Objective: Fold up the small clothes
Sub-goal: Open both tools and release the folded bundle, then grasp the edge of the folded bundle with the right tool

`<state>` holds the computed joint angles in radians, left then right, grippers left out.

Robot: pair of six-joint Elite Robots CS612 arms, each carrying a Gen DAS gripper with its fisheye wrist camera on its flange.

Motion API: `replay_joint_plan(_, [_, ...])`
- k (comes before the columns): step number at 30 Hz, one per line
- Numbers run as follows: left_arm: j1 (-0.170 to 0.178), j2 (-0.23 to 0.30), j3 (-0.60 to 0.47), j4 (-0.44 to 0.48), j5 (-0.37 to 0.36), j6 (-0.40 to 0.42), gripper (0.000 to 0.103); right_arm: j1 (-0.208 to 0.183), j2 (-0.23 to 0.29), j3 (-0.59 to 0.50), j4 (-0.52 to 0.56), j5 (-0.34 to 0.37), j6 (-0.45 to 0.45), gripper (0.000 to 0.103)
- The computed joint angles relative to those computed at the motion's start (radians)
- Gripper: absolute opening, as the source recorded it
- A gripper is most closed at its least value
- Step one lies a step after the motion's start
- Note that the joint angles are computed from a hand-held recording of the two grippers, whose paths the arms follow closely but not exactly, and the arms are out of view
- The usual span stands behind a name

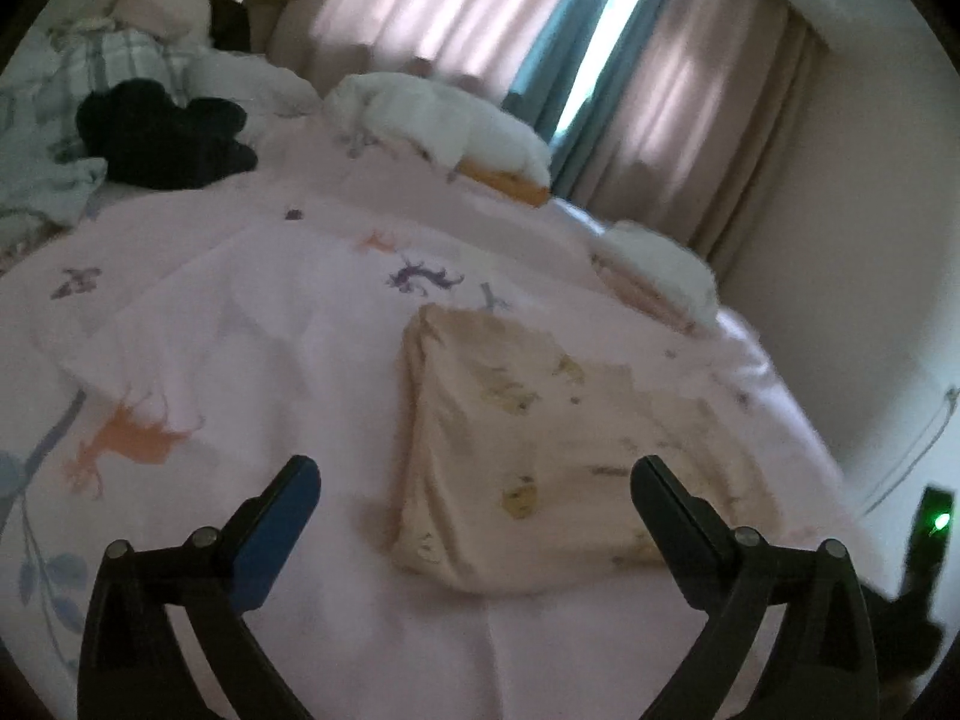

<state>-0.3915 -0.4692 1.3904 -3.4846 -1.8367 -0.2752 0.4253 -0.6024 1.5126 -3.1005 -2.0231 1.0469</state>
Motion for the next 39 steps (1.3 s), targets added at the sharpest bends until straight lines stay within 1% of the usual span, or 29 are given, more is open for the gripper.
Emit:
replay_joint_plan(2, [-0.007, -0.005, -0.008, 0.061, 0.011, 0.034, 0.102, -0.005, 0.003, -0.002, 0.011, 0.016, 0.042, 0.102])
replay_joint_plan(4, [-0.002, 0.006, -0.024, 0.077, -0.025, 0.038, 0.102, -0.009, 0.005, -0.007, 0.025, 0.027, 0.070, 0.102])
replay_joint_plan(7, [0.006, 0.009, -0.039, 0.137, -0.064, -0.018, 0.102, -0.005, 0.008, -0.019, 0.056, 0.004, 0.092, 0.102])
replay_joint_plan(11, [0.013, 0.014, -0.060, 0.203, -0.081, -0.081, 0.102, -0.002, 0.010, -0.040, 0.119, -0.022, 0.088, 0.102])
replay_joint_plan(13, [0.016, 0.016, -0.067, 0.218, -0.093, -0.092, 0.102, -0.001, 0.013, -0.048, 0.132, -0.027, 0.082, 0.103])
replay_joint_plan(15, [0.014, 0.015, -0.066, 0.220, -0.087, -0.085, 0.102, -0.002, 0.016, -0.050, 0.131, -0.032, 0.081, 0.103])
replay_joint_plan(17, [0.013, 0.013, -0.064, 0.232, -0.081, -0.071, 0.102, -0.007, 0.022, -0.044, 0.080, -0.023, 0.093, 0.103])
replay_joint_plan(19, [0.014, 0.012, -0.065, 0.241, -0.088, -0.069, 0.102, -0.014, 0.027, -0.034, 0.022, -0.011, 0.128, 0.103])
replay_joint_plan(20, [0.013, 0.013, -0.064, 0.238, -0.089, -0.068, 0.102, -0.017, 0.033, -0.028, -0.031, -0.005, 0.139, 0.103])
replay_joint_plan(21, [0.013, 0.013, -0.063, 0.235, -0.093, -0.063, 0.102, -0.023, 0.042, -0.021, -0.109, 0.011, 0.150, 0.103])
replay_joint_plan(23, [0.016, 0.018, -0.071, 0.241, -0.117, -0.047, 0.102, -0.039, 0.062, -0.011, -0.263, 0.066, 0.197, 0.103])
replay_joint_plan(25, [0.016, 0.019, -0.074, 0.253, -0.126, -0.041, 0.102, -0.051, 0.080, -0.012, -0.361, 0.097, 0.235, 0.103])
replay_joint_plan(28, [0.015, 0.020, -0.073, 0.248, -0.122, -0.028, 0.102, -0.060, 0.086, -0.018, -0.381, 0.109, 0.264, 0.103])
replay_joint_plan(31, [0.018, 0.024, -0.073, 0.234, -0.133, -0.027, 0.102, -0.063, 0.086, -0.027, -0.357, 0.111, 0.266, 0.096])
replay_joint_plan(33, [0.024, 0.024, -0.073, 0.239, -0.163, -0.029, 0.102, -0.063, 0.078, -0.030, -0.303, 0.107, 0.282, 0.085])
replay_joint_plan(35, [0.036, 0.025, -0.076, 0.249, -0.223, -0.043, 0.102, -0.065, 0.074, -0.026, -0.286, 0.103, 0.291, 0.079])
replay_joint_plan(38, [0.054, 0.041, -0.101, 0.250, -0.327, -0.114, 0.102, -0.066, 0.068, -0.021, -0.262, 0.097, 0.325, 0.069])
replay_joint_plan(39, [0.057, 0.044, -0.108, 0.256, -0.351, -0.118, 0.102, -0.066, 0.066, -0.020, -0.250, 0.093, 0.336, 0.065])
